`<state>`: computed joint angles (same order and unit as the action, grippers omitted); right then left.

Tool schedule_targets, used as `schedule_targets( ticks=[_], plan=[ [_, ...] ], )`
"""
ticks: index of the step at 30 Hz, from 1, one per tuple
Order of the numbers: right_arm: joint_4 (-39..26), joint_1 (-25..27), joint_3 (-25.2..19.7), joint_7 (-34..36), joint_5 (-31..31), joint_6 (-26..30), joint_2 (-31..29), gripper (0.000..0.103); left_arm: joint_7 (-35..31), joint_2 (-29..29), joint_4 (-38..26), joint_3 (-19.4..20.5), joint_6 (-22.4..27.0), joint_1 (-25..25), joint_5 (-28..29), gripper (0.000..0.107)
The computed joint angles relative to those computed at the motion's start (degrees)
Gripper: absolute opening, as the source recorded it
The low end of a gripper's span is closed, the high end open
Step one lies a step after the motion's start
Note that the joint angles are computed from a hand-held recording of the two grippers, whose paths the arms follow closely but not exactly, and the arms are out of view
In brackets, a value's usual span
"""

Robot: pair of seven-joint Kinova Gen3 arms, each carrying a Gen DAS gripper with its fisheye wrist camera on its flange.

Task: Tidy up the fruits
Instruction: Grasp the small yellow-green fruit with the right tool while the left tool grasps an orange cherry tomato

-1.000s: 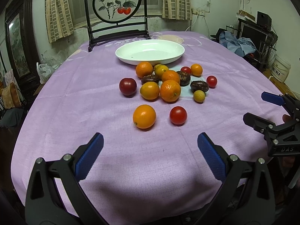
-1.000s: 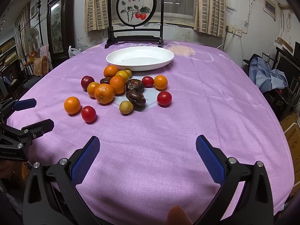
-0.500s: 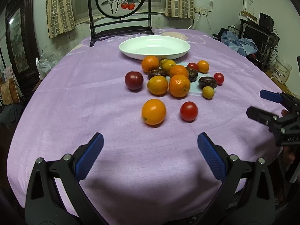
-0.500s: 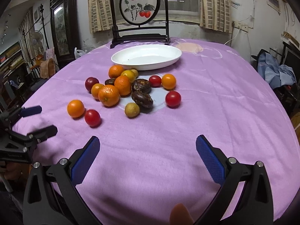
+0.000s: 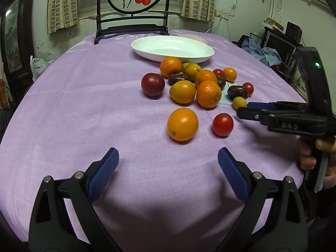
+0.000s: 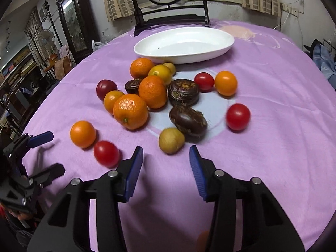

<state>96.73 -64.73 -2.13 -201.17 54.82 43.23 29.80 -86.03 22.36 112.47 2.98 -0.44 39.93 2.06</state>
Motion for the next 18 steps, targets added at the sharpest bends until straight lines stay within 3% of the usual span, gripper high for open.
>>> schedule_targets(
  ticks=[4,6,8,11,14,18],
  plan=[
    [-1.72,2.03,-0.49,3.82,-2.31,-0.46,0.49,0.04,-0.71,0.73,-1.14,4.76,0.99,-4.78,-0.71,0.09],
    [-2.02,1.96,-0.15,4.64,-3.25,-0.26,0.63,0.029,-1.48,1.21,-2.07,8.13,2.04,-7.97,-1.26,0.079],
    [-1.52,1.08,0.45,3.99,-3.04,-0.09,0.38,0.026,-2.3,2.26,-3.79,11.54,3.84,-11.16,-1.39,0.073],
    [1.37,-0.38,1.38,-0.04,-0.35,-1.94,-0.99,0.026,-3.42,3.66,-6.61,13.54,6.61,-12.69,-1.14,0.066],
    [4.21,-1.74,1.36,-5.12,3.5,-2.86,-2.53,0.026,-5.16,5.13,-9.55,14.73,9.5,-13.1,-0.88,0.065],
    [5.39,-1.66,-0.5,-7.95,6.11,-1.31,-3.48,0.026,-6.28,6.41,-13.16,13.55,13.42,-11.47,-0.29,0.062]
  ],
)
